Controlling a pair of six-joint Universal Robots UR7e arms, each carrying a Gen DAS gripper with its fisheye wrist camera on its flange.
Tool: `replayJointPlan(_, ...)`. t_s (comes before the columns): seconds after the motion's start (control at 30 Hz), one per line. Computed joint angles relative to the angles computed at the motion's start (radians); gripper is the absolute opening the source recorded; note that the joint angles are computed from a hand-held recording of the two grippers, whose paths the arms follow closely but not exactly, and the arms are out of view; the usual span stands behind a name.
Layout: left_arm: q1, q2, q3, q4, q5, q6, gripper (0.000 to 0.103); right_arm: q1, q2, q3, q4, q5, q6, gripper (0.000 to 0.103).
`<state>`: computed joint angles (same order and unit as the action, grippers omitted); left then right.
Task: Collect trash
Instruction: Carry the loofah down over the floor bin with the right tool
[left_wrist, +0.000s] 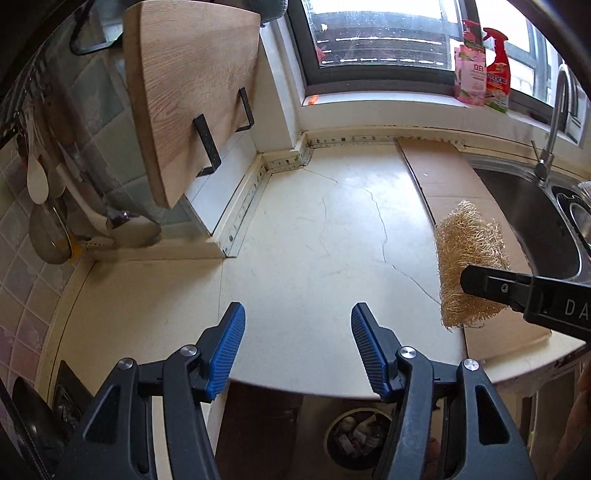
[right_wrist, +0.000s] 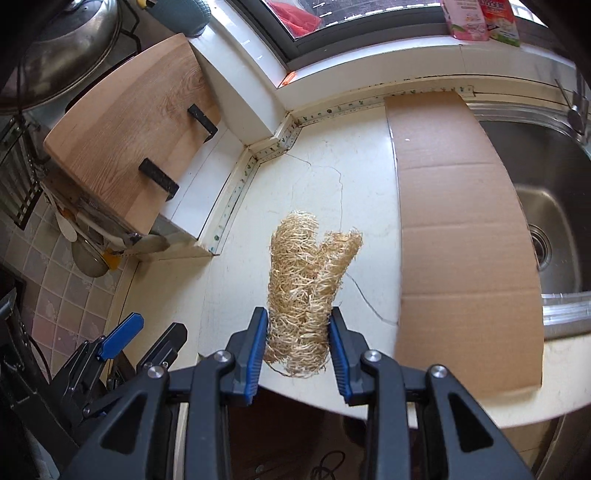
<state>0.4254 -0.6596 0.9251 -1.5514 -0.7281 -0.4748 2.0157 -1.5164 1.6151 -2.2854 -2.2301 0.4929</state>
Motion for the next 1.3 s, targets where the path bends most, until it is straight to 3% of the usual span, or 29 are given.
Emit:
replayJointPlan(0.1,-0.029,-0.101,0.142,-0.026,-0.040,-0.029,0.059,0.061,-0.032,0.077,0.015,-0.067,0.085,0.033)
replayJointPlan(0.27,-0.065,-0.220,0.303,-0.029,-0.114,-0.070,0.059,0.137,-0.069,0.168,0.094,-0.116,0.240,0.033)
replayJointPlan(0.43,-0.085,-0.290,0.414,-0.036,-0.193,-0.103,0.059,0.183,-0.105,0.229,0.186,-0.116,0.372,0.033)
replayJointPlan(0.63,-0.085,-0.329,0.515,-0.067,-0.265,-0.149,0.059,0.191,-0.141,0.296,0.254,-0.091,0.438,0.033)
replayJointPlan(0.83,-0.065,-0.343,0.624,-0.075,-0.311,-0.219,0.059,0.111,-0.190,0.413,0.223,0.006,0.417,0.033)
replayJointPlan(1.03,-0.011,-0.338,0.771,-0.136,-0.361,-0.320,0.059,-0.041,-0.212,0.565,0.110,0.110,0.299,0.033)
replayJointPlan(1.3,0.052,-0.331,0.936,-0.279,-0.375,-0.395,0.059,-0.242,-0.114,0.714,-0.099,0.192,0.124,0.035)
